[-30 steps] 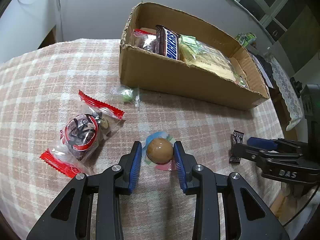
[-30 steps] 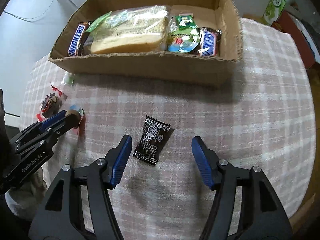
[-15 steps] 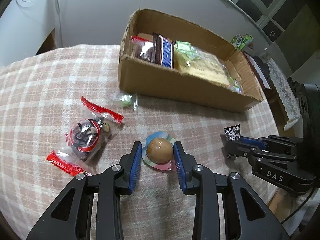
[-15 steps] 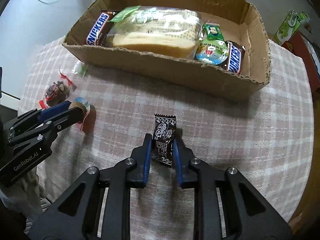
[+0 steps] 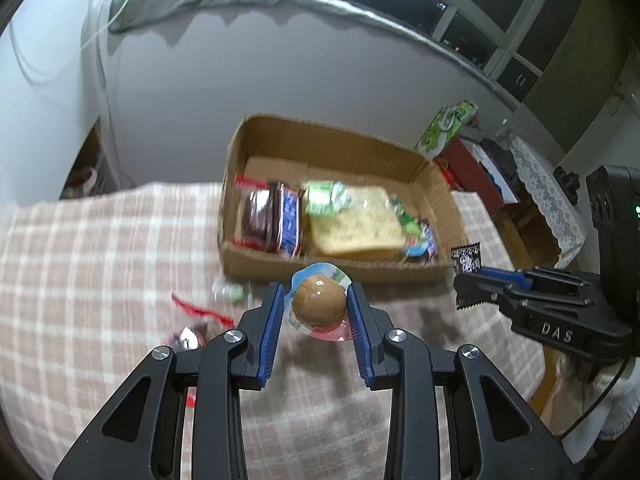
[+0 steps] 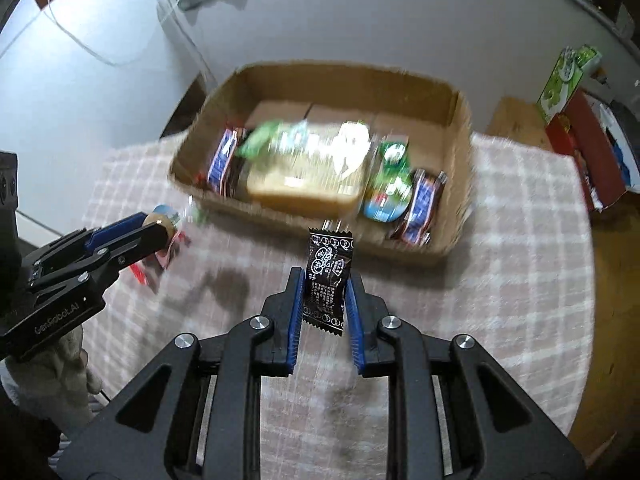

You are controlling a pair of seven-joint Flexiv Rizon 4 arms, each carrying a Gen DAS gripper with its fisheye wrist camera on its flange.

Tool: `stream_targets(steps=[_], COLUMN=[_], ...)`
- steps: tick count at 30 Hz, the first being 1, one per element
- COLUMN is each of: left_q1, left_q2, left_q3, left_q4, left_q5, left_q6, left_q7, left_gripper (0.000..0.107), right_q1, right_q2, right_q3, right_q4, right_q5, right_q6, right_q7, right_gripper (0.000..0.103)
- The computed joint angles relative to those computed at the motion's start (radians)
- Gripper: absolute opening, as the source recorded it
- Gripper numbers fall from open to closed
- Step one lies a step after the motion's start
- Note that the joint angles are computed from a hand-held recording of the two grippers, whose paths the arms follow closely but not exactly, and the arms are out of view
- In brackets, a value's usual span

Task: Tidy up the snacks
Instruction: 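Carry the chocolate ball and black packet over the box with both grippers, then open both grippers to drop the chocolate ball and black packet into the box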

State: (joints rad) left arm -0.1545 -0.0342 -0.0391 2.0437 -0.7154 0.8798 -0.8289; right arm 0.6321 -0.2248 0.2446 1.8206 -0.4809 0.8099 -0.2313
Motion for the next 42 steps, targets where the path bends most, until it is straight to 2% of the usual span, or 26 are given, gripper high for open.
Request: stream_targets(steps=[5, 10, 21, 33, 34, 35, 36, 37, 38, 42], left_q1=[-0.008, -0.011, -0.012, -0.007, -0.008, -0.009, -0.009, -0.009, -0.008, -0.002], left_q2=[-0.033, -0.072, -0.142, -0.180, -0.181, -0.183, -0.183, -0.184, -0.183, -0.179], left_q3=[-0.019, -0.036, -0.060, -0.069, -0.069, -0.068, -0.067, -0.065, -0.066, -0.069], left_q4=[-0.048, -0.097, -0.167, -0.211, -0.213, -0.217, -0.219, -0.221, -0.219, -0.214], left_q5=[0.006, 0.019, 0.084, 0.148, 0.152, 0.161, 0.167, 0.173, 0.172, 0.168], left_q6=[0.028, 0.057, 0.091, 0.066, 0.071, 0.071, 0.070, 0.073, 0.081, 0.086], left_q7=[0.011, 0.014, -0.034, -0.087, -0.094, -0.105, -0.115, -0.124, -0.124, -0.118], left_gripper=[0.031, 0.031, 0.031, 0.032, 0.034, 0.037, 0.049, 0.059, 0.060, 0.060], right_q1=[-0.016, -0.023, -0.042, -0.044, -0.042, -0.038, -0.034, -0.027, -0.025, -0.026], right_q2=[0.016, -0.018, -0.067, -0.104, -0.106, -0.107, -0.106, -0.103, -0.102, -0.104], right_q3=[-0.016, -0.035, -0.052, -0.057, -0.058, -0.061, -0.064, -0.071, -0.073, -0.069], right_q4=[-0.019, -0.052, -0.091, -0.123, -0.128, -0.130, -0.129, -0.127, -0.125, -0.134], right_q5=[-0.026, -0.065, -0.038, 0.012, 0.013, 0.006, -0.002, -0.024, -0.034, -0.035], right_q6=[-0.020, -0.017, -0.014, -0.030, -0.039, -0.045, -0.046, -0.054, -0.055, -0.073], right_q7=[-0.007, -0.011, -0.064, -0.122, -0.127, -0.126, -0.122, -0.109, -0.104, -0.105], right_gripper=[0.021, 0.021, 0.021, 0.022, 0.024, 0.034, 0.049, 0.056, 0.064, 0.065])
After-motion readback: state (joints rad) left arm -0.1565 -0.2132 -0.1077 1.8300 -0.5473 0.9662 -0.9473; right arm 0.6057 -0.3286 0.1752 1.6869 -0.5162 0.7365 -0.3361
